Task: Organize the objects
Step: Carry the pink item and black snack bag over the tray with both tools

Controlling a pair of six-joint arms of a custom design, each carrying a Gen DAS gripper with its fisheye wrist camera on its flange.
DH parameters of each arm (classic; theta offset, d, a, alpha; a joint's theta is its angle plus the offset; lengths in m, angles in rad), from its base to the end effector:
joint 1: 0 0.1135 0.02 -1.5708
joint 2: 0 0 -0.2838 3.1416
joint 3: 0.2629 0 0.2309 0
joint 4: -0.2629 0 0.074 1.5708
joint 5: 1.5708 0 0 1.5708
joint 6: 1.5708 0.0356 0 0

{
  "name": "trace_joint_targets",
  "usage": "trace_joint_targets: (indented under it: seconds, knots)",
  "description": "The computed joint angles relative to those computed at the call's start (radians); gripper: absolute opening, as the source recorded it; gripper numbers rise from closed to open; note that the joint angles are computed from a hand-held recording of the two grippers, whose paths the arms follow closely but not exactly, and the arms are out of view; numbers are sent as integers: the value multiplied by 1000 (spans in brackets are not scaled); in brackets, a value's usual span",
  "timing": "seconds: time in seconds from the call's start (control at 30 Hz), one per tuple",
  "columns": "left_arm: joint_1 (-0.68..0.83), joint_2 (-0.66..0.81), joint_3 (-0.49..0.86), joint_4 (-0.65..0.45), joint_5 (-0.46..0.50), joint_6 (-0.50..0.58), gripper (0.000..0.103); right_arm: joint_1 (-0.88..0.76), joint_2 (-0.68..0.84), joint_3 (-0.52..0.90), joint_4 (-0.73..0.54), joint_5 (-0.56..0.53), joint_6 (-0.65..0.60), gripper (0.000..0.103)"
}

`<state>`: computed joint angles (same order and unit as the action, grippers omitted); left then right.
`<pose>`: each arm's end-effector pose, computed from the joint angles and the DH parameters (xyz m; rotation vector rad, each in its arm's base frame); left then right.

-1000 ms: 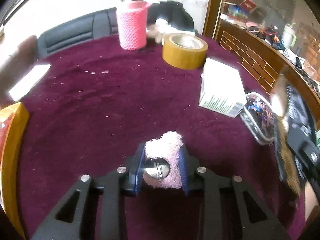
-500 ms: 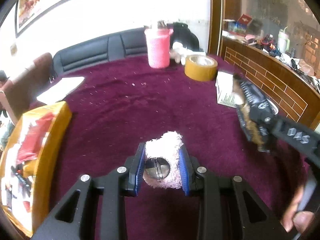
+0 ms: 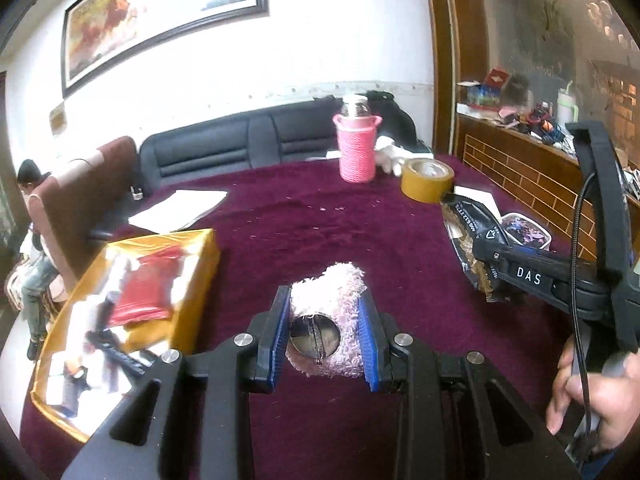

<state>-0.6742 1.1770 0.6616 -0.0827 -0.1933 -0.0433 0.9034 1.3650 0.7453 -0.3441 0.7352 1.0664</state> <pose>0.1798 -0.1349 0.2566 0.5650 2.0883 -0.2049 0.1646 0.1703 0.2282 0.4460 2.1828 0.1062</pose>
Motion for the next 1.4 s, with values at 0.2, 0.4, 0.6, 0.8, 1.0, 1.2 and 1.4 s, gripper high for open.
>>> trace_joint_targets:
  seconds: [0.2,0.4,0.6,0.8,1.0,1.2,1.4]
  knots:
    - [116,-117,-69,5,53,41,27,27,48,34,21,-11,-46,21]
    - [333,-201,-89,-30,221,94,27,79,154,145,-34,5,-51,21]
    - [604,-213,-83,-28,404,167,27,178,315,374,-217,57,8,21]
    - [827,-123,-52,4,557,202,27,241,506,674,-400,112,-11,22]
    - [949,-20,-41,55,631,228,27,263,665,937,-501,128,-90,22]
    - [1031,75,-18,78,687,262,27,263,808,1178,-561,103,-169,22]
    - [1090,166,17,81,729,290,27,232,958,1437,-608,23,-254,22]
